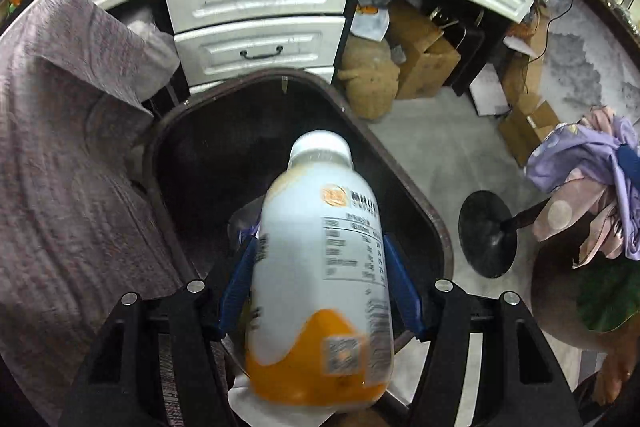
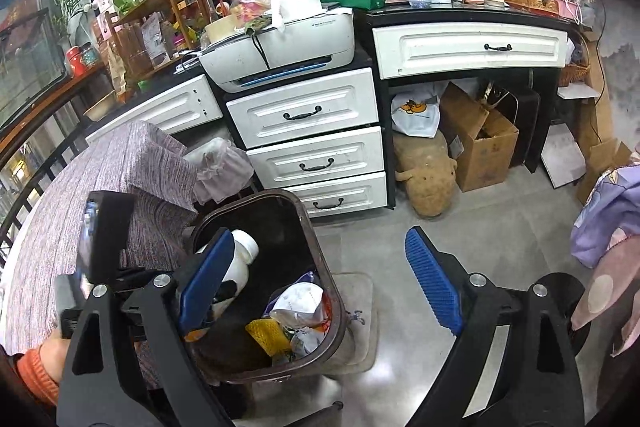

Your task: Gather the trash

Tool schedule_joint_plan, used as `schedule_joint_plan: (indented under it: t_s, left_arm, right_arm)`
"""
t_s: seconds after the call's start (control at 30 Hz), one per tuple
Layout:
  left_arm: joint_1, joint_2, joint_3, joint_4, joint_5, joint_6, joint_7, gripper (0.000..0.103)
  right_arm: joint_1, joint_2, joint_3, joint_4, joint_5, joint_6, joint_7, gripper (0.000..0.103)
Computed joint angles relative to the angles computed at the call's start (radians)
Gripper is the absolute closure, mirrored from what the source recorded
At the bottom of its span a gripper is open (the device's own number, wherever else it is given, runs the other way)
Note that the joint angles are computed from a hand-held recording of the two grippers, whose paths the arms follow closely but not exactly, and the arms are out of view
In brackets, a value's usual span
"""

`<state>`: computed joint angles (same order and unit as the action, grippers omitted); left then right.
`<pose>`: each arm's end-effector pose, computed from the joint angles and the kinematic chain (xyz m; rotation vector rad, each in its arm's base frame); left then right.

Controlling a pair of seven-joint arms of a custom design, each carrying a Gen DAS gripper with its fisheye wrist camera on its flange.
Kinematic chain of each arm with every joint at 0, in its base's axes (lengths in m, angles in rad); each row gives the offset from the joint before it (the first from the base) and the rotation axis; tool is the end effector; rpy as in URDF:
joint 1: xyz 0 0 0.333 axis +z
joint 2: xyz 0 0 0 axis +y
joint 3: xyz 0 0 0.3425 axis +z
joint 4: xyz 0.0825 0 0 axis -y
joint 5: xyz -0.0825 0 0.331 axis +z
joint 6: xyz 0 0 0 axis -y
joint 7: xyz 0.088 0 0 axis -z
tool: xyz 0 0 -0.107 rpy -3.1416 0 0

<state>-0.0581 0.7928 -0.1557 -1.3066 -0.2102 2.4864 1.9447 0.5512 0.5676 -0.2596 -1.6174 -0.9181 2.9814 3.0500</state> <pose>0.7411 -0.1218 0.3573 -1.6505 2.4303 -0.6732 0.6328 0.2897 0.4218 -1.4374 1.8148 -0.6519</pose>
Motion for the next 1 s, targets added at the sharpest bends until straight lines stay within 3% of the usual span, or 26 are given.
schedule_joint_plan:
  t_s: [0.13, 0.27, 0.63, 1.0]
  left_arm:
    - [-0.009, -0.004, 0.004, -0.017, 0.011, 0.025, 0.004, 0.025]
    - [0.000, -0.038, -0.008, -0.077, -0.002, 0.072, 0.024, 0.022]
    - [0.052, -0.238, -0.064, -0.392, -0.093, 0.394, 0.146, 0.010]
    - [0.343, -0.428, -0.385, -0.629, -0.515, 0.647, 0.531, 0.006]
  right_arm:
    - [0.002, -0.001, -0.001, -0.001, 0.002, -0.005, 0.001, 0.017]
    - [0.009, -0.003, -0.007, 0.002, -0.008, -0.009, 0.009, 0.016]
    - [0.002, -0.015, 0.015, 0.003, -0.014, -0.028, 0.003, 0.014]
    - [0.045, -0.040, 0.012, 0.026, -0.079, -0.047, 0.036, 0.008]
